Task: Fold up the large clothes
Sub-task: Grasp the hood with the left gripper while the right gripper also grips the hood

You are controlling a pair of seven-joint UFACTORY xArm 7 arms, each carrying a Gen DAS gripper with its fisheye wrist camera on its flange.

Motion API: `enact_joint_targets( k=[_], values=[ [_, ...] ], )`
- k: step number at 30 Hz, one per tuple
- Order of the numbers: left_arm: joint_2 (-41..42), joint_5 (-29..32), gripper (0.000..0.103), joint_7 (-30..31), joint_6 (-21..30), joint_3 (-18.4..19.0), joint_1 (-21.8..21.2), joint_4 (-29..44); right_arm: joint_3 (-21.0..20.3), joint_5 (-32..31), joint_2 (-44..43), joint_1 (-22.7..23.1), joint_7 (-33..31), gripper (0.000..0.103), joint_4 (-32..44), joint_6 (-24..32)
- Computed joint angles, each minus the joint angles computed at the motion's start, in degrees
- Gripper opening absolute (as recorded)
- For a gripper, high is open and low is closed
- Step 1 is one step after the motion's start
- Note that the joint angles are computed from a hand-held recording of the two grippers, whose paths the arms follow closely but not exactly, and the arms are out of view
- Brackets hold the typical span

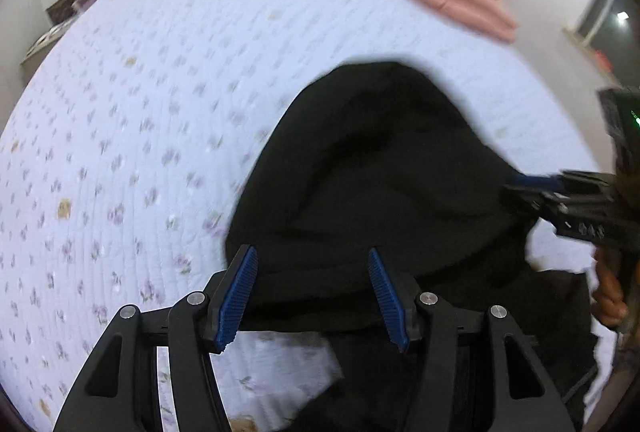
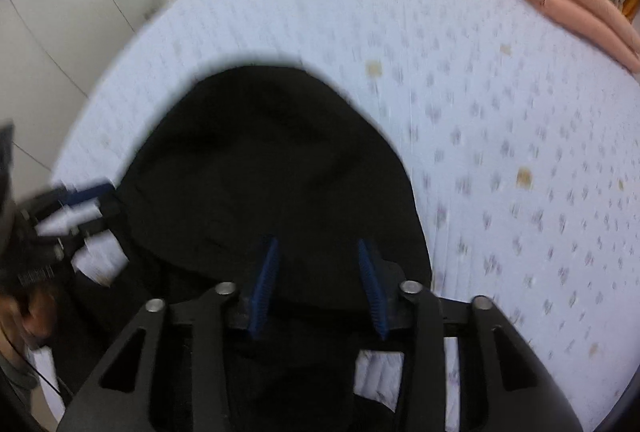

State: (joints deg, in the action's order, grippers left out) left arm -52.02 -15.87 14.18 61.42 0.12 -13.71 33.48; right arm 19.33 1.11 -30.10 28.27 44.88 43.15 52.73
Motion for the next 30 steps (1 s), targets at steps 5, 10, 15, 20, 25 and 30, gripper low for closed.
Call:
enact_joint_targets(
  k=[5,10,15,20,25,30],
  values=[
    [3.4,3.2,0.077,-2.1,-1.4,-2.4,1.6,-0.9,0.8,-0.6,0.0,0.5,0.8,0.035,-2.7,-3.1],
    [2.3,-0.7,0.075,-0.9,-0.1,2.7,1.5,0.7,-2.9,3.8,-4.2,2.8,-3.5,0.035,-3.3,-1.5],
    [1.6,-0.9,0.075,2.8,-0.3,5.1,2.3,4.7,-5.1,6.6,-14.5,1.3,-5.7,0.054,-5.3,1.5],
    [10.1,-5.5,0.075,2.3,-1.2,4.1,0.8,9.7,-9.1,11.3,-19.8,-1.2,-6.9,0.055,-10.4,2.2],
    [15.4,-10.8,0.075,2.2,0.9,4.3,-0.3,10.4,-13.1,19.9,-16.9,0.2,-12.2,0.055,-15.6,-5.2],
    [17.4,-14.1,0.075,4.8,0.6,3.4,-0.6,8.9,-13.5,24.8,-9.7,3.1,-18.7,0.052,-15.4,-13.5]
  ],
)
